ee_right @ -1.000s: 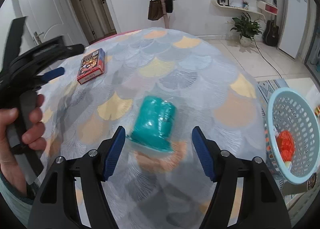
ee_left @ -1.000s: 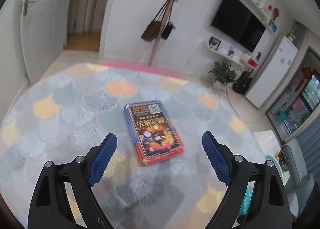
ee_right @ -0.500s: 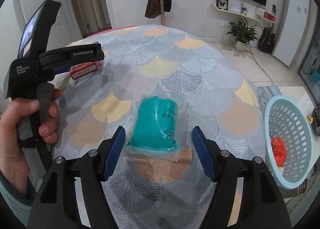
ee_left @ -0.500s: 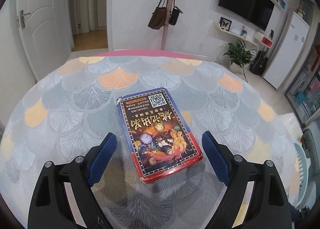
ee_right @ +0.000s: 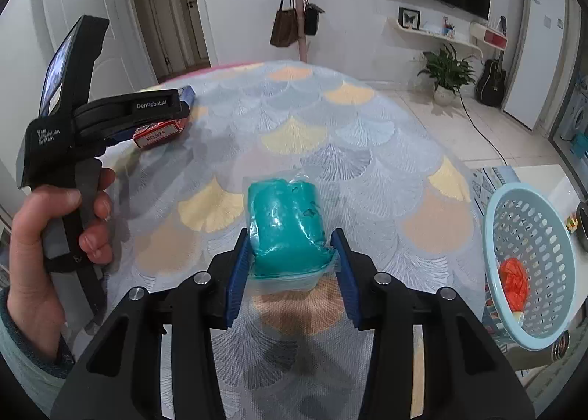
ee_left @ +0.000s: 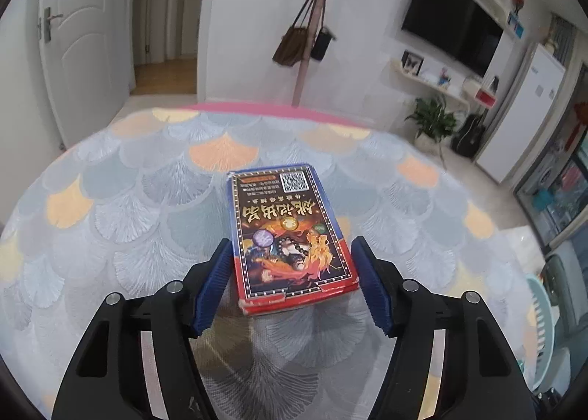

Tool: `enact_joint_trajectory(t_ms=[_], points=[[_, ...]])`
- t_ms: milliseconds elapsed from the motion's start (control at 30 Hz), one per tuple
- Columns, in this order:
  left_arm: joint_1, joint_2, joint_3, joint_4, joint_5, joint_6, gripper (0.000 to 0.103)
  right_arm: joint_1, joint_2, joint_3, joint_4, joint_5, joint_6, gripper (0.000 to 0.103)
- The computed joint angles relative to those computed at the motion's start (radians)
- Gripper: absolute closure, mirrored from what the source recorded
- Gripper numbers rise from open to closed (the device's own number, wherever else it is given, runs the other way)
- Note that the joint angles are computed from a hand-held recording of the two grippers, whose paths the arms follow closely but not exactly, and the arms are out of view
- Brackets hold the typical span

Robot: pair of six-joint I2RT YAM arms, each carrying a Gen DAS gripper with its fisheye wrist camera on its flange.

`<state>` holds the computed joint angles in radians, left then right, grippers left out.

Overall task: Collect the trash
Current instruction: 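Carry cup and box over the blue basket and open both tools to drop them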

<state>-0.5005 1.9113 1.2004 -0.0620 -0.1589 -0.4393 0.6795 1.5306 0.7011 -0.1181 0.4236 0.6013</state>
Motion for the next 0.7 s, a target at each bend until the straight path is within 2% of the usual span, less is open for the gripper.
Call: enact_joint_trajectory(t_ms=[67, 267, 367, 500, 667, 700], points=[[-0.013, -0.033, -0.045, 0.057, -0.002, 0.022, 0.040, 0.000, -0.020, -0.021, 0.026, -0.001, -0.001, 0.062], [-0.063, -0.115, -0.109, 0.093, 0.015, 0.031, 0.040, -0.027, -0.182, -0.168, 0.150, -0.029, 0.000, 0.062], [-0.118, -0.172, -0.139, 0.104, -0.004, 0.048, 0.040, -0.007, -0.231, -0.178, 0.107, 0.027, 0.006, 0.063], [-0.200, -0.211, -0.134, 0.115, -0.008, 0.074, 0.040, -0.024, -0.383, -0.218, 0.022, 0.078, 0.020, 0.063], [-0.336, -0.143, -0.027, 0.083, -0.042, 0.127, 0.040, -0.084, -0.592, -0.263, -0.119, 0.135, 0.013, 0.063], [-0.355, -0.127, -0.009, 0.087, -0.040, 0.128, 0.040, -0.130, -0.667, -0.281, -0.163, 0.111, 0.011, 0.063]])
